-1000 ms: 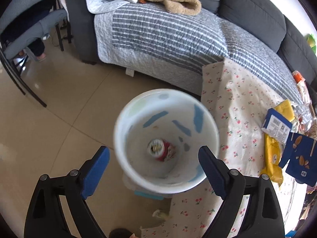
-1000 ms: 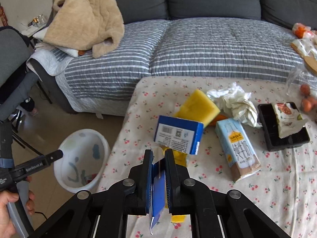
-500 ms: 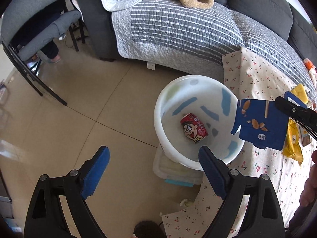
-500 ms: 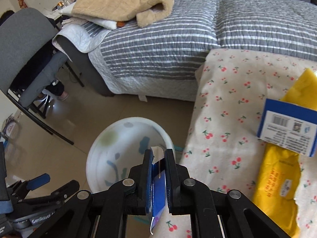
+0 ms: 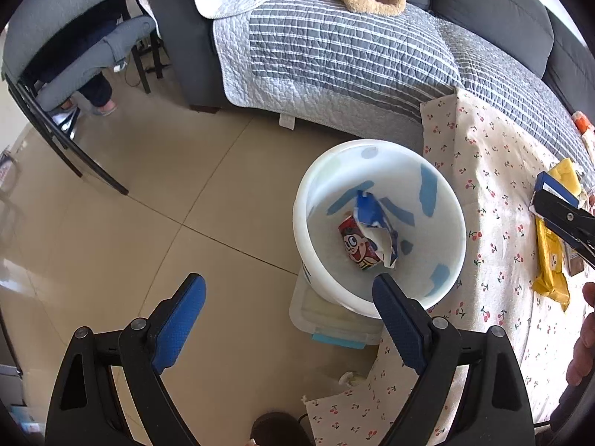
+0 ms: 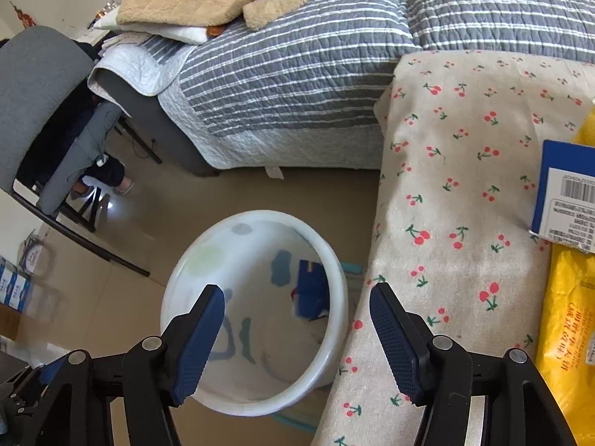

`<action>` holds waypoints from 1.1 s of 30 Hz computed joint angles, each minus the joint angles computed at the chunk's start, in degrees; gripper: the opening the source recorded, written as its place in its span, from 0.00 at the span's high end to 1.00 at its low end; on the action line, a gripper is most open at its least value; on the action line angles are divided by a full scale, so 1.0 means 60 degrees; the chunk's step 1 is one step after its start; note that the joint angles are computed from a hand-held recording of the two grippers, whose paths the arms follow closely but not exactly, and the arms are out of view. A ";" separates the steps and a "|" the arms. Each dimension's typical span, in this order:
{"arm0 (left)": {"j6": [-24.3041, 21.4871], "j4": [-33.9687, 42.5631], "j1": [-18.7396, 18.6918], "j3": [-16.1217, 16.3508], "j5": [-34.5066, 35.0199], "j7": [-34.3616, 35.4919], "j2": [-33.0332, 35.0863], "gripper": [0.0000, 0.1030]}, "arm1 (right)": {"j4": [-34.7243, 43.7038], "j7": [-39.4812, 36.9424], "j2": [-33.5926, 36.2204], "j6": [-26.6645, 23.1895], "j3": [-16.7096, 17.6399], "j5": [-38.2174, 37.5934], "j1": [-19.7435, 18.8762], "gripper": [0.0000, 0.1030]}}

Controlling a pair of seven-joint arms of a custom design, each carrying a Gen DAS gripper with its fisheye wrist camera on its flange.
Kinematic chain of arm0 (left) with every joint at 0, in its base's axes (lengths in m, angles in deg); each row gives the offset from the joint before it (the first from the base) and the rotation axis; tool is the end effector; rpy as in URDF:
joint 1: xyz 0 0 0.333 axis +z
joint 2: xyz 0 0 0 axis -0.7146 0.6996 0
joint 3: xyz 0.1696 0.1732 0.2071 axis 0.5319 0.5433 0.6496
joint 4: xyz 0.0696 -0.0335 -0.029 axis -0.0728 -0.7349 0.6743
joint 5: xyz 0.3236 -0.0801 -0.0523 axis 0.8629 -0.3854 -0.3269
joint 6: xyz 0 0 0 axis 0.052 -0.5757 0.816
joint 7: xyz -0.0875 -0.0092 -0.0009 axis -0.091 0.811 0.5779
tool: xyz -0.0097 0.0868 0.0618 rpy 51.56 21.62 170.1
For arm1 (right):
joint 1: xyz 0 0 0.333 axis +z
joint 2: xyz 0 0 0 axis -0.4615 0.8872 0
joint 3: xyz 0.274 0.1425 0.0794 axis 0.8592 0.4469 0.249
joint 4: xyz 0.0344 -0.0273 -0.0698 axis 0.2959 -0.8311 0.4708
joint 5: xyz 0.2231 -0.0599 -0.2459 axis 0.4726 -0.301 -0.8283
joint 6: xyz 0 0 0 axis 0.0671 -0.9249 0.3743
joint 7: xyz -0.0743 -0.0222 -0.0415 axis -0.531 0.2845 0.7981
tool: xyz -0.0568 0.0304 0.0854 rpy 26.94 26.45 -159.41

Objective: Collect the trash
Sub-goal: 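Release the blue biscuit box into the wastebasket with the right tool, then grasp the small blue box with the left tool while the right tool grasps the milk carton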

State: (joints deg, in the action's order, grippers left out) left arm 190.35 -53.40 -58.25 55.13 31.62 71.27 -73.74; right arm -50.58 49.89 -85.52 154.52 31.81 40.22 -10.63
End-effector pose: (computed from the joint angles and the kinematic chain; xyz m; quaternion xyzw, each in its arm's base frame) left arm 0.3678 -0.1353 0.5087 -0.7717 0.5983 -0.1205 0.1788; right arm 0.4422 0.1210 0.4711 -0.7064 0.6039 -0.0274 0.3680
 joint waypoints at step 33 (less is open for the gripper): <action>0.0194 0.3204 -0.1545 -0.1502 -0.0266 0.0145 0.3159 0.00 | -0.1511 0.2432 -0.2589 -0.2125 -0.1058 -0.6491 -0.4611 0.01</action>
State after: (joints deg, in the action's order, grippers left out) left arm 191.51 -34.17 -67.52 46.12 30.03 72.15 -54.78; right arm -59.64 64.48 -101.05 141.77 25.46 1.28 -38.30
